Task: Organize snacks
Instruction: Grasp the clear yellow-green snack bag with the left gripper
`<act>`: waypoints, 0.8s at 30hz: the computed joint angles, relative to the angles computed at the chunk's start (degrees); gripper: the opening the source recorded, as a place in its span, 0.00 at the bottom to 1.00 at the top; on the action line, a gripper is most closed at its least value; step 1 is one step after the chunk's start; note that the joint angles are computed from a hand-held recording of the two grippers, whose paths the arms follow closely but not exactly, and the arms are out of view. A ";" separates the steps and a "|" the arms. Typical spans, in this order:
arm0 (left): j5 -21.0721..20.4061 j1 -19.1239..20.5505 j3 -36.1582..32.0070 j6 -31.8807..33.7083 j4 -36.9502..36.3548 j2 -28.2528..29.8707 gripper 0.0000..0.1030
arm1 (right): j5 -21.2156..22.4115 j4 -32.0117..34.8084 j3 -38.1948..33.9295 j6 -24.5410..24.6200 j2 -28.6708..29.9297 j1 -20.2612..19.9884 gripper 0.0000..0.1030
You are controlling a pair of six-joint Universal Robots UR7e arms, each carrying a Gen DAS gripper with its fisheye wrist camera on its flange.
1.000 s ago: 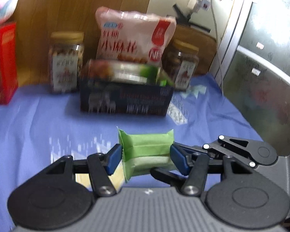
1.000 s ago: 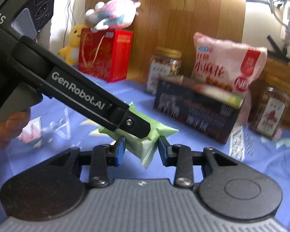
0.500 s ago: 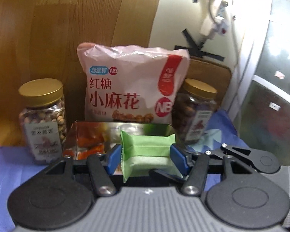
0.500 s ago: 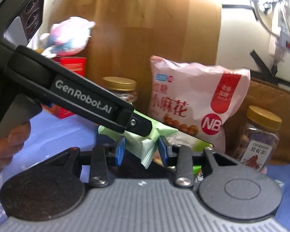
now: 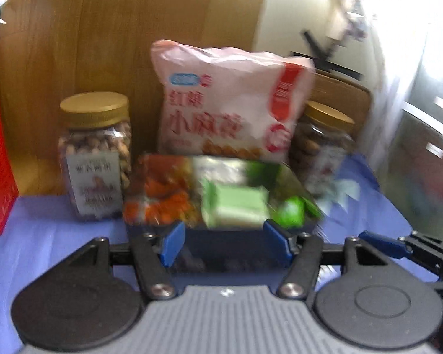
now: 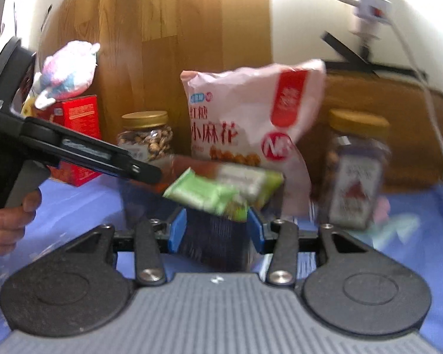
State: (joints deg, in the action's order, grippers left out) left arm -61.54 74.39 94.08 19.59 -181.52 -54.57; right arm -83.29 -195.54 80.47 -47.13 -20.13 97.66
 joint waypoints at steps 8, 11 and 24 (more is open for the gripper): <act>-15.26 -0.05 12.67 -2.88 15.33 -7.68 0.58 | 0.99 2.55 23.51 0.17 -12.62 -5.82 0.51; -18.17 -0.26 13.68 -2.06 19.25 -7.59 0.58 | -0.34 1.26 28.59 -1.80 -14.02 -6.92 0.53; -18.63 1.85 19.71 -7.53 14.00 -11.98 0.53 | -0.83 -7.58 26.90 -12.28 -7.46 -3.92 0.39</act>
